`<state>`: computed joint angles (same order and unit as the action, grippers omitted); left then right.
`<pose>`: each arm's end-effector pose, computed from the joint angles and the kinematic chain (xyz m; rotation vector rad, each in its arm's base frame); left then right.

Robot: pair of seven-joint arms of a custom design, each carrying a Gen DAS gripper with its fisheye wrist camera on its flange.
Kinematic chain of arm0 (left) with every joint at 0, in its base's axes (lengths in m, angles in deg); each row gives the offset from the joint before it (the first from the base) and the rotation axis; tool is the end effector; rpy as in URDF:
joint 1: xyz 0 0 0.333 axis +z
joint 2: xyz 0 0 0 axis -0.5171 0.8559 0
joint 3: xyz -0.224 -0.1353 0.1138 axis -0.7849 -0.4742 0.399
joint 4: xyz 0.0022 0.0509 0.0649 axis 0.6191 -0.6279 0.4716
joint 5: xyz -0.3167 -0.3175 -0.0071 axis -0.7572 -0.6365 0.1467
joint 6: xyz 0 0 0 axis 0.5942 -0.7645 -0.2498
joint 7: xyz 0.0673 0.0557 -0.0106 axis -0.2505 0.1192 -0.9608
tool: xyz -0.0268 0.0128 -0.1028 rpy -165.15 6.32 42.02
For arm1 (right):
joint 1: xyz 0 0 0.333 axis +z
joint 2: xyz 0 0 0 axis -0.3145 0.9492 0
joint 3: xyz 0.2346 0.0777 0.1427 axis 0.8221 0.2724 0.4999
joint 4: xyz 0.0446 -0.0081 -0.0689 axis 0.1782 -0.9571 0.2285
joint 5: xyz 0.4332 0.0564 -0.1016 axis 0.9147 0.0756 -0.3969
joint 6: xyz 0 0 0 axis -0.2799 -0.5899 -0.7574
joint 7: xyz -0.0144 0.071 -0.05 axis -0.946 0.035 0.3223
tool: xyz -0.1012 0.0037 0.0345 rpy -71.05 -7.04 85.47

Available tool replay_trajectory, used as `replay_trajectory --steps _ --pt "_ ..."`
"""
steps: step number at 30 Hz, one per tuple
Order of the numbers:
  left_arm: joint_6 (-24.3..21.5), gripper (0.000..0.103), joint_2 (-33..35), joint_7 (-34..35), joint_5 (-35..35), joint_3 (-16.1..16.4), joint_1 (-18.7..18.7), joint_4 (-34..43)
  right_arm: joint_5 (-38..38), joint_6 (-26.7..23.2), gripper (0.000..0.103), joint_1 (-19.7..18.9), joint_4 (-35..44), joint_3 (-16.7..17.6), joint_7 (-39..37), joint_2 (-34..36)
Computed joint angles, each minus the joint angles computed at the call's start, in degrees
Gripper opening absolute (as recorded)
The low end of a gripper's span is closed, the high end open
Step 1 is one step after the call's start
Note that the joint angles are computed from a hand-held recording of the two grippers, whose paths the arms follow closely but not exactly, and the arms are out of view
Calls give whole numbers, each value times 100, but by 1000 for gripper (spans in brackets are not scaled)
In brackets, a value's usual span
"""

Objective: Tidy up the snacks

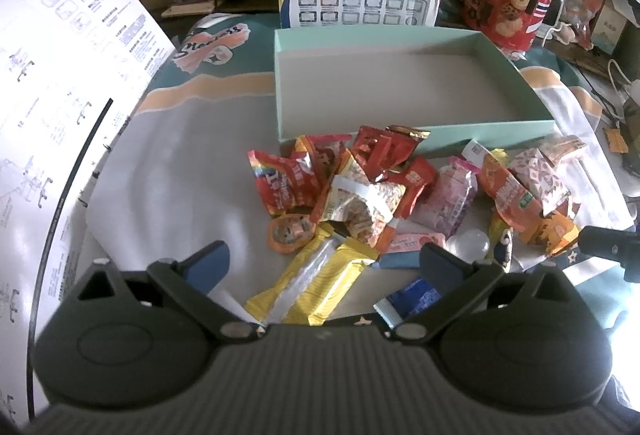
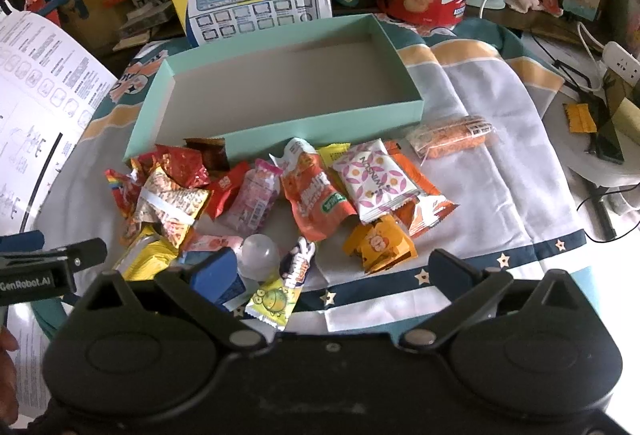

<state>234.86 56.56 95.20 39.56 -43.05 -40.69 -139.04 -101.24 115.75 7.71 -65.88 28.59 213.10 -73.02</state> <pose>0.5619 -0.2266 0.5009 -1.5094 2.2607 -0.6956 0.4567 0.3539 0.4973 -1.4400 2.2722 -0.6435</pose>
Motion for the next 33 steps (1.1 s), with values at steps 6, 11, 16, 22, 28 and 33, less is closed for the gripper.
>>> replay_trajectory --steps 6,11,16,22,28,33 --pt "28 103 -48 71 -55 11 -12 -41 -13 -7 103 6 9 3 23 2" --pt "-14 103 -28 205 -144 20 -37 -41 32 4 103 16 -16 0 53 0" --pt "-79 103 55 297 -241 37 -46 -14 133 12 103 24 -32 -20 3 16" --pt "284 103 471 661 -117 107 60 60 -34 242 103 5 -133 -24 -44 100" --pt "136 103 539 1081 -705 250 146 -35 224 560 103 19 -139 -102 -167 302" --pt "30 101 515 1456 -882 236 148 -180 441 889 101 38 -112 -167 -306 455"
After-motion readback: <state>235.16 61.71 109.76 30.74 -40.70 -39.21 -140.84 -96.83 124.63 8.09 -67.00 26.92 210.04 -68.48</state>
